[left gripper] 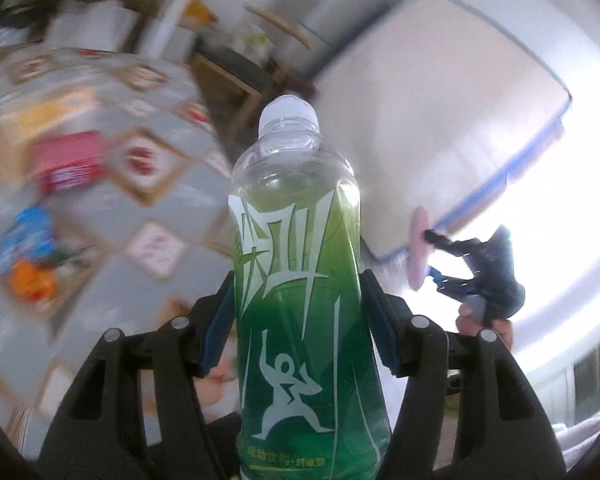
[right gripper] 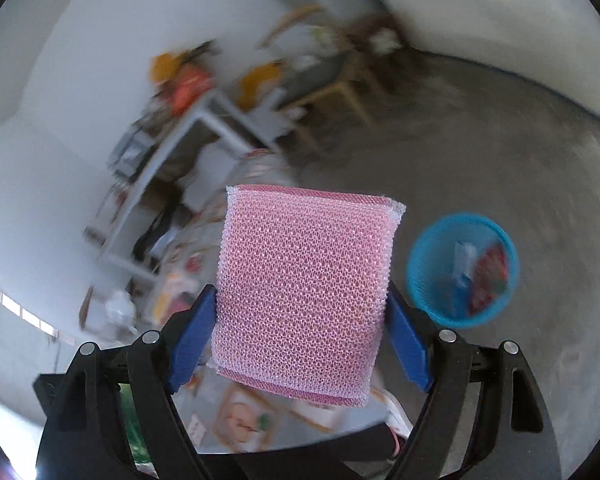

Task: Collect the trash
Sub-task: 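Carry the bottle and sponge with both tools toward the blue wastebasket, then open both tools to drop the bottle and sponge into the wastebasket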

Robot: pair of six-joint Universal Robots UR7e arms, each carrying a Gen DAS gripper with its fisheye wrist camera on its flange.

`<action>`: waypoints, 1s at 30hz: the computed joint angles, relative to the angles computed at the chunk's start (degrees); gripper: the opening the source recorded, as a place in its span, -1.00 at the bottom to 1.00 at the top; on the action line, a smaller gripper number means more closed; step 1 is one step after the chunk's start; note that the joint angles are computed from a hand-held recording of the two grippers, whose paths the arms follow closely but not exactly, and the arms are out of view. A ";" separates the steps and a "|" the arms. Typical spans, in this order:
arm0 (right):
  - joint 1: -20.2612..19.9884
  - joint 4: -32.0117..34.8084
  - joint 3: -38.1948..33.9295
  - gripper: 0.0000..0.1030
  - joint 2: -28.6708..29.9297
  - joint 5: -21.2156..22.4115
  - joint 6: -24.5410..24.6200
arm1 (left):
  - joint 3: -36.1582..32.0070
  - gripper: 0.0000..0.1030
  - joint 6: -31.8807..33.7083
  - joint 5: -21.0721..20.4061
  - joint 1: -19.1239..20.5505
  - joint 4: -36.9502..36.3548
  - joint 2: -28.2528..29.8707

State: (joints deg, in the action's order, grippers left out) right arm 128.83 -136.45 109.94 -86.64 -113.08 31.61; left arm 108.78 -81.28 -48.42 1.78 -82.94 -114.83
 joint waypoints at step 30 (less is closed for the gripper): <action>-31.16 -7.42 5.93 0.60 13.16 3.58 -5.58 | -13.24 0.43 34.86 -16.92 35.52 -29.04 45.52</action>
State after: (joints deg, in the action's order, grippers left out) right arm 97.67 -143.88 115.87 -73.48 -109.50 26.02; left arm 95.54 -46.43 -65.34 37.30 -111.97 -69.31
